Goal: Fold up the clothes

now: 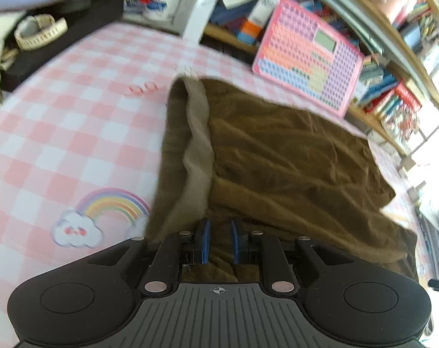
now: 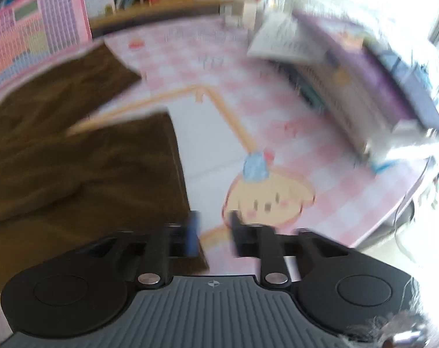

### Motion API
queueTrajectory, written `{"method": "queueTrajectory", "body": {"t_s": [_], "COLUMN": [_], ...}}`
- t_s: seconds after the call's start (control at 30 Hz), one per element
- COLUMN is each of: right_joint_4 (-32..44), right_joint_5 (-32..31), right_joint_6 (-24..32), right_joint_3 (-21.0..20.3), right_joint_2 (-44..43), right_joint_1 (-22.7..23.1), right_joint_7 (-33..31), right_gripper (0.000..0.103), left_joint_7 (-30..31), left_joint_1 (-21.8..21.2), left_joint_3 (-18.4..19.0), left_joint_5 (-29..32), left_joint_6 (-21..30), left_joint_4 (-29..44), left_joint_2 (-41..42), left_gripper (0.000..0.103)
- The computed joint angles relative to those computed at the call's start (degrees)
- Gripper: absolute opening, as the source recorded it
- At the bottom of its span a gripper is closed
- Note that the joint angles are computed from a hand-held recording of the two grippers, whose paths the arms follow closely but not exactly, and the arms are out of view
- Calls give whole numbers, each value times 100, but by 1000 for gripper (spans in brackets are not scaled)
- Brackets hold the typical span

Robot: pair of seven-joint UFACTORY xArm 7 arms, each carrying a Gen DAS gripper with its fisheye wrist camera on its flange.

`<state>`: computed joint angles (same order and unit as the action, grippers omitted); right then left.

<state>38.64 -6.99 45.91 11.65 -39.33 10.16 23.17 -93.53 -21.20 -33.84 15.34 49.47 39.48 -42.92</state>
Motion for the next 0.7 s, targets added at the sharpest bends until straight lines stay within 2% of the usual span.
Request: {"method": "queueTrajectory", "body": {"t_s": [0.1,0.17,0.27,0.4,0.47,0.53,0.6,0.7], "right_joint_4": [10,2,-26,15,35,2,9,23], "right_joint_5": [14,215,435,450,390,315,242,381], "right_joint_6": [-478,-620,-805,-643,-534,-458,-400,-302], "right_joint_3": [-58,-121,-93,138,208,261,284,170], "right_joint_2": [33,111,322,539,606,606,589,559], "right_joint_1": [-1,198,431,559,621,681,717,858], "right_joint_7": [0,-126,-269,-155,-147,-158,-173,-282], "right_gripper": [34,32,26,22,21,21,20,20], "left_joint_7": [-58,24,179,400,218,-148,-457,-483], "left_joint_1": [177,268,327,348,335,335,379,361], "left_joint_3": [-186,-214,-88,130,189,163,85,-37], "left_joint_5": [233,366,470,594,588,588,566,403], "left_joint_6": [457,656,513,92,-222,-502,-692,-81], "left_joint_4": [156,225,188,158,-15,-297,-516,-400], "left_joint_2": [-132,-104,87,472,425,24,-390,-851], "left_gripper": [21,24,24,23,18,2,2,2]}}
